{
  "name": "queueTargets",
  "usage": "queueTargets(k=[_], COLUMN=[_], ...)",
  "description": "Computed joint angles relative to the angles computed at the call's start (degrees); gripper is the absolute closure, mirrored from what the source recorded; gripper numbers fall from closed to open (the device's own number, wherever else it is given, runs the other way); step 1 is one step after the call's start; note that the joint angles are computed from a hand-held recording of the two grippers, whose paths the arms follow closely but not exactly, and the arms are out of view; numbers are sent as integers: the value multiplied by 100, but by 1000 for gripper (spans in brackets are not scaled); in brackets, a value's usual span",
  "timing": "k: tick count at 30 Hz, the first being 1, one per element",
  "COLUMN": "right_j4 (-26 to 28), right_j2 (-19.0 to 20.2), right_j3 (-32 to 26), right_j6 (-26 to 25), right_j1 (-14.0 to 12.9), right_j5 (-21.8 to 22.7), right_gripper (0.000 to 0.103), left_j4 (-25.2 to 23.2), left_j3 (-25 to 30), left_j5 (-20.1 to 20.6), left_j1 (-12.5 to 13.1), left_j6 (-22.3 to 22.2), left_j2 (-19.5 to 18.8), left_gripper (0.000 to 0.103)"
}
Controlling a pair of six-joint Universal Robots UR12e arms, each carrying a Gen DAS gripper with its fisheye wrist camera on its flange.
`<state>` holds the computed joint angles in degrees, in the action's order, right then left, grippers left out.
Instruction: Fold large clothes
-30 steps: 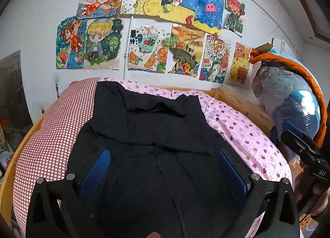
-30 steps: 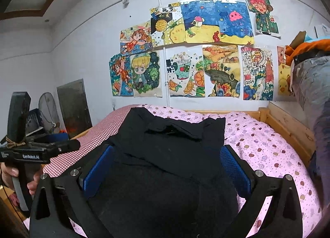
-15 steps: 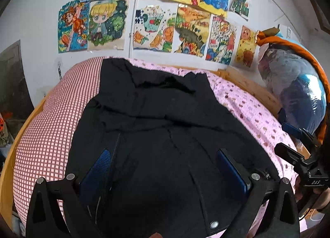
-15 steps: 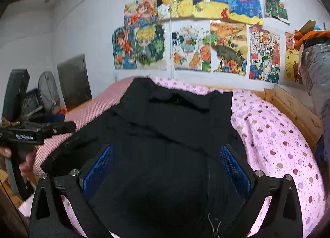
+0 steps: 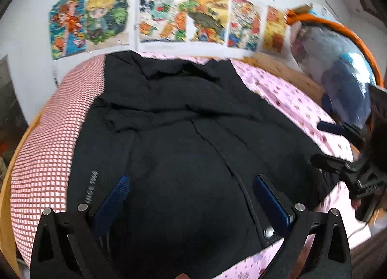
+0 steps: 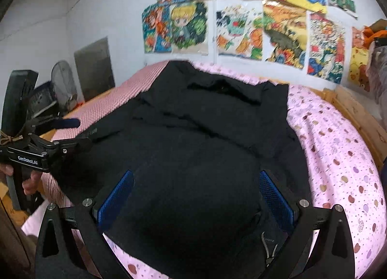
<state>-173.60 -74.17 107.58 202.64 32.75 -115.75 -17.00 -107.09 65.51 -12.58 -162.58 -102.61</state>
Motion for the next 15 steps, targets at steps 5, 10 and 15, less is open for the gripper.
queueTargets(k=[5,10,15], right_j4=[438,659,832], right_j2=[15,39,80], right_j3=[-28,-47,-59], right_j6=[-113,-310,-581], right_j1=[-29,-31,20], right_j5=[352,757,1103], right_gripper=[2,2,2], left_j4=[164,-37,-139], left_j3=[-249,-400,-516], left_j5=[-246,-385,-380], left_j1=[32,42,90], left_j6=[800,1379,1438], left_j2=[64,141,148], left_gripper=[0,0,0])
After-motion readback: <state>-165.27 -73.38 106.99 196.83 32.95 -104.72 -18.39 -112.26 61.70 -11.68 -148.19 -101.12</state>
